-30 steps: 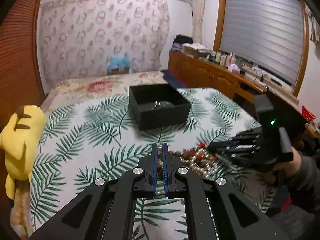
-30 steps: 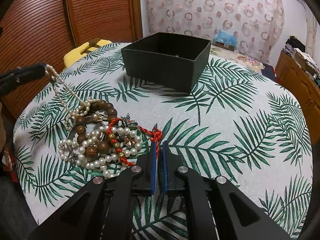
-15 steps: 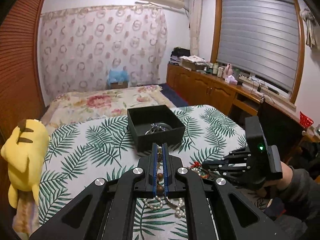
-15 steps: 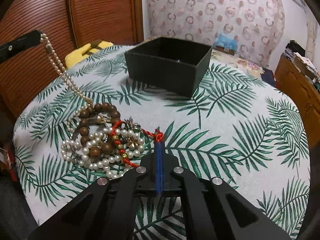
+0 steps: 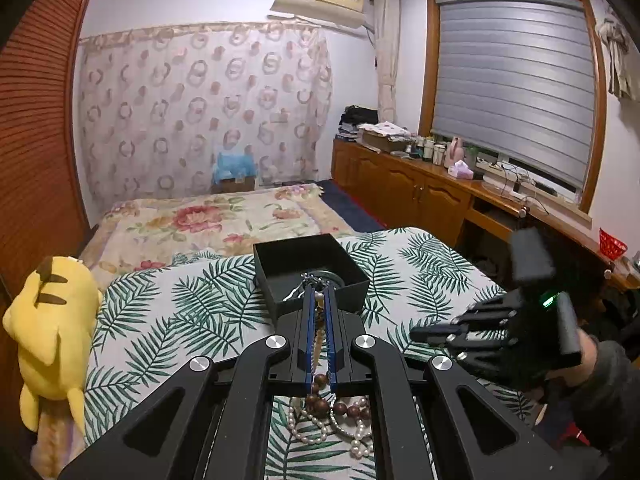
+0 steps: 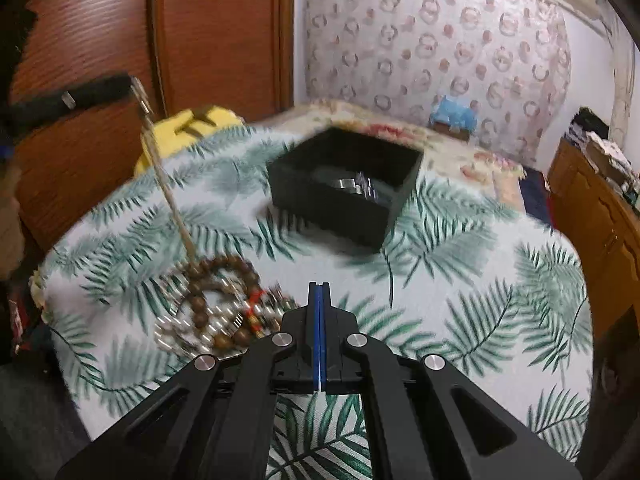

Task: Organize jewelry
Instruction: 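Lift the pearl necklace with the left tool while the right tool carries the red bracelet into the box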

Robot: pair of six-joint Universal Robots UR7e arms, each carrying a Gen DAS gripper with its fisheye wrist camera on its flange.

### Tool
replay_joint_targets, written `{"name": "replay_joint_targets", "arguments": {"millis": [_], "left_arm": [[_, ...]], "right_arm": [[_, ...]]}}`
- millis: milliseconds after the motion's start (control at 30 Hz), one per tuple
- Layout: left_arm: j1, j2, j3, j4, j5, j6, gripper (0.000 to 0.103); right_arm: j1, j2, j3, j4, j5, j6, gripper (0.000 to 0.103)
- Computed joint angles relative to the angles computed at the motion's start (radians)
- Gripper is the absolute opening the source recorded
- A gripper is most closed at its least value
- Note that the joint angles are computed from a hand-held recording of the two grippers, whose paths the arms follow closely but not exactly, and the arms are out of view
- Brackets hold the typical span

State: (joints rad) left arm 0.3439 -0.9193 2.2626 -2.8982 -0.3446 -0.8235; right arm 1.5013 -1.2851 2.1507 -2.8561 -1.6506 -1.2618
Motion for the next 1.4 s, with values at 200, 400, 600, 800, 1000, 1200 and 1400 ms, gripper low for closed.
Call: {"name": "replay_joint_targets", "arguments": {"millis": [200,400,600,800,1000,1200,1400], "left_arm": [[0.011,0.004,0.006,0.004,-0.017,-0.019,0.004],[0.014,0.007,0.009,-0.002,-0.018,-0.015,0.004],[0.018,0.007,0.006,-0.024,-0.006,0.024,0.004],[0.019,0.011,-0.021,-0.075,0.021,0.112,0.004],[0.028,0.029,-0.058,-0.19,0.032,0.24,0.0],[0.046,0.024,-0.067,-0.172,0.019,0.248,0.0],[0.124,-0.016,-0.056,0.217,-0.064,-0.038,0.0]], "right_arm": [[-0.011,0.046,-0.012,-0.022,-0.047,0.006,0.035],[-0.002,0.078,-0.016,-0.043,-0.091,-0.009,0.011],[0.004,0.073,-0.012,-0.052,-0.08,-0.032,0.003],[0.026,-0.007,-0.016,0.01,0.027,-0.012,0.003],[0.055,-0.051,-0.031,0.04,0.087,-0.016,0.003],[0.064,-0.046,-0.05,0.039,0.107,0.001,0.003],[0.05,-0.04,-0.039,0.032,0.101,-0.001,0.003]]}}
